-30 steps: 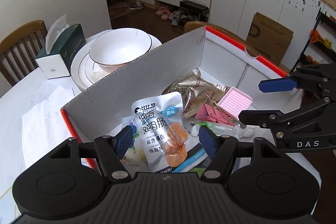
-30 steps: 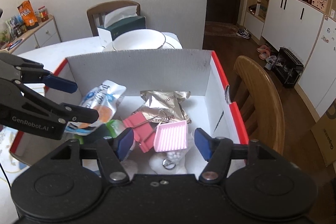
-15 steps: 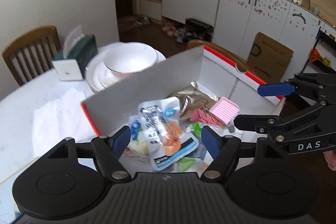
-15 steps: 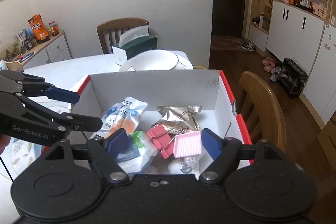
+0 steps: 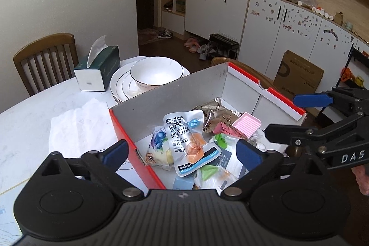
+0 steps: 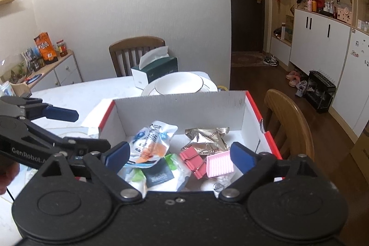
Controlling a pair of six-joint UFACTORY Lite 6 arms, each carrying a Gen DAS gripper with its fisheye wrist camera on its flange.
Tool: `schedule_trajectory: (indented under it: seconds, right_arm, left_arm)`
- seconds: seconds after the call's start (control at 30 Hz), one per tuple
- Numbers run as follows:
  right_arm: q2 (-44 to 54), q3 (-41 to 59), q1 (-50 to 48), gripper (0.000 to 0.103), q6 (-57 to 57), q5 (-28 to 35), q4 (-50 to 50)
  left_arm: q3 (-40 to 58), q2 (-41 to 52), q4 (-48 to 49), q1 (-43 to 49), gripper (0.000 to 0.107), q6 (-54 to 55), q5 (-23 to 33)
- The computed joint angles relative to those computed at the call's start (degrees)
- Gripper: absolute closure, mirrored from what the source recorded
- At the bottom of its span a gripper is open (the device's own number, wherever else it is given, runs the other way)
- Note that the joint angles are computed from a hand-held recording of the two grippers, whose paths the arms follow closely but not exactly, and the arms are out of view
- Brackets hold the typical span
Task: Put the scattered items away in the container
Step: 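Lift both grippers out of the red box and back away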
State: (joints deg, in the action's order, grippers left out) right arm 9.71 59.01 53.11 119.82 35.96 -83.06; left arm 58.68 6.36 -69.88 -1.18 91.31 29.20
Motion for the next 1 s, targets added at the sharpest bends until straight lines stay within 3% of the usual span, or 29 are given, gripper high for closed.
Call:
schedule_trajectory:
  seconds: [0.7,1.0]
  right_arm:
    - [1.8,4.6,13.2,0.002,2.2,13.4,5.7]
    - [3.6,6.0,15.6,0.002,3.8,15.4,7.2]
  left_arm:
    - [-10.5,-10.9,-1.6,12.7,0.005,8.4,10.6]
    - [-13.2,-14.0,-0.7,15.6,0.005,9.9,13.0]
